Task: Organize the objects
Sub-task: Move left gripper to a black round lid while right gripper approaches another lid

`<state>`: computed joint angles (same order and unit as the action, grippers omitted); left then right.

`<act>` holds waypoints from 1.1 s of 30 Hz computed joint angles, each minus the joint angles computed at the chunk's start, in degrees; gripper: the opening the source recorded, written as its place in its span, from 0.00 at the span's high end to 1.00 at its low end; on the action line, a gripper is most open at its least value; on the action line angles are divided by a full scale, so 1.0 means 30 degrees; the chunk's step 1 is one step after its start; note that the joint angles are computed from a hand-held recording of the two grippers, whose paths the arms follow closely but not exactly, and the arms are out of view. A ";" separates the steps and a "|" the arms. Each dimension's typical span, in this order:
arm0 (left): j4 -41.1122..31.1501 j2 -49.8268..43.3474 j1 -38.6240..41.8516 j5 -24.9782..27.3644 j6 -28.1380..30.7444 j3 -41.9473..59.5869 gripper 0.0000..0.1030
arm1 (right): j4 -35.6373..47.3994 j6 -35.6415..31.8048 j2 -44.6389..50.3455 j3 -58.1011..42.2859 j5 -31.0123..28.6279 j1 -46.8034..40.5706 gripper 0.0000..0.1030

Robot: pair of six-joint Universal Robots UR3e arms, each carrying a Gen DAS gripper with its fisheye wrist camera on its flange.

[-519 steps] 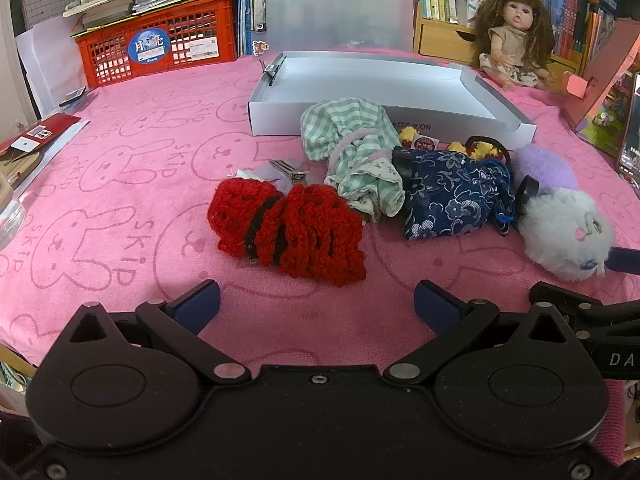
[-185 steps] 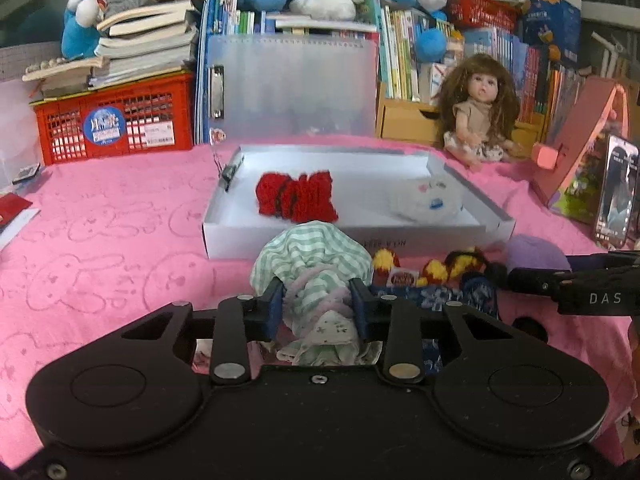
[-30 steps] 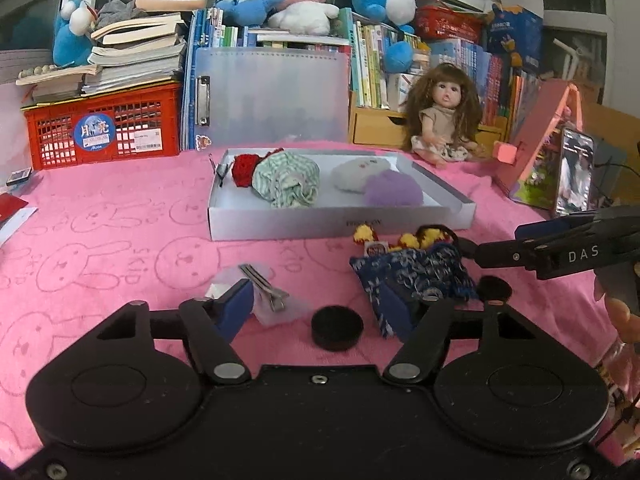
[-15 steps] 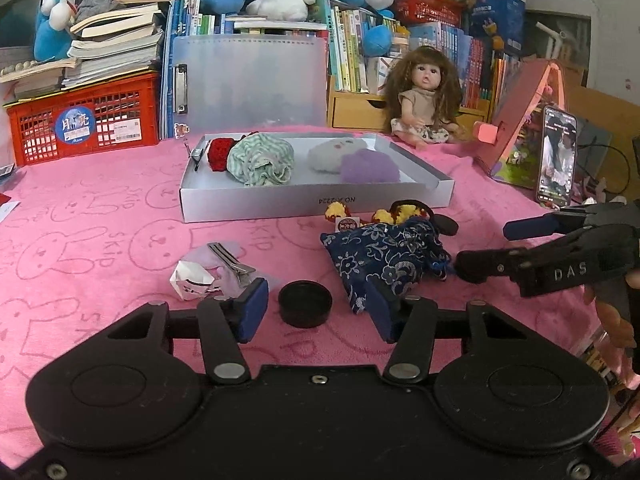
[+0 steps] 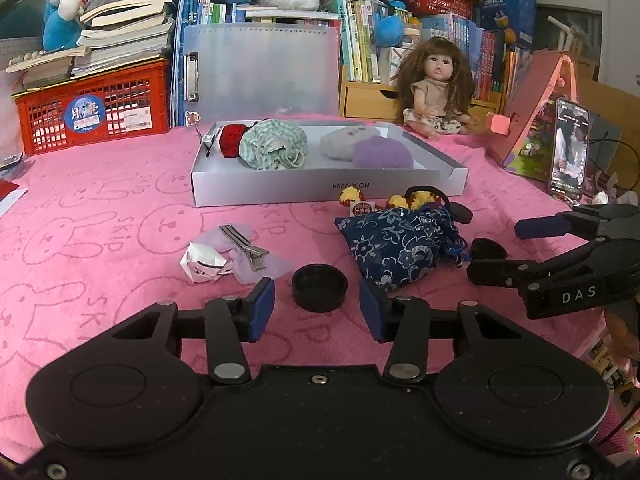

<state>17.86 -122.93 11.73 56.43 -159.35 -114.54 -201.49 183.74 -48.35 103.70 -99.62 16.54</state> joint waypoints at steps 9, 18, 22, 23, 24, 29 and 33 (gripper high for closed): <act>-0.0063 -0.0185 -0.0017 0.0191 -0.0283 0.0178 0.63 | -0.1047 0.0379 0.0022 0.0359 0.0218 -0.0119 0.18; 0.0088 -0.0324 -0.0151 0.0331 -0.0278 0.0289 0.65 | -0.1091 0.0369 0.0133 0.0245 0.0254 -0.0003 0.31; 0.0197 -0.0417 -0.0236 0.0411 -0.0317 0.0345 0.65 | -0.0950 0.0216 0.0220 0.0119 0.0287 0.0112 0.35; 0.0211 -0.0447 -0.0252 0.0416 -0.0340 0.0371 0.65 | -0.0860 0.0194 0.0242 0.0072 0.0284 0.0139 0.36; 0.0237 -0.0448 -0.0253 0.0426 -0.0354 0.0355 0.65 | -0.0752 0.0188 0.0264 0.0007 0.0284 0.0164 0.40; 0.0318 -0.0565 -0.0363 0.0539 -0.0416 0.0486 0.65 | -0.0758 0.0164 0.0322 -0.0037 0.0311 0.0275 0.48; 0.0251 -0.0620 -0.0487 0.0647 -0.0471 0.0666 0.66 | -0.0770 0.0042 0.0351 -0.0048 0.0359 0.0317 0.51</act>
<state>18.61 -124.79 10.27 58.37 -160.76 -112.54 -203.80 183.87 -47.30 103.56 -98.54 17.50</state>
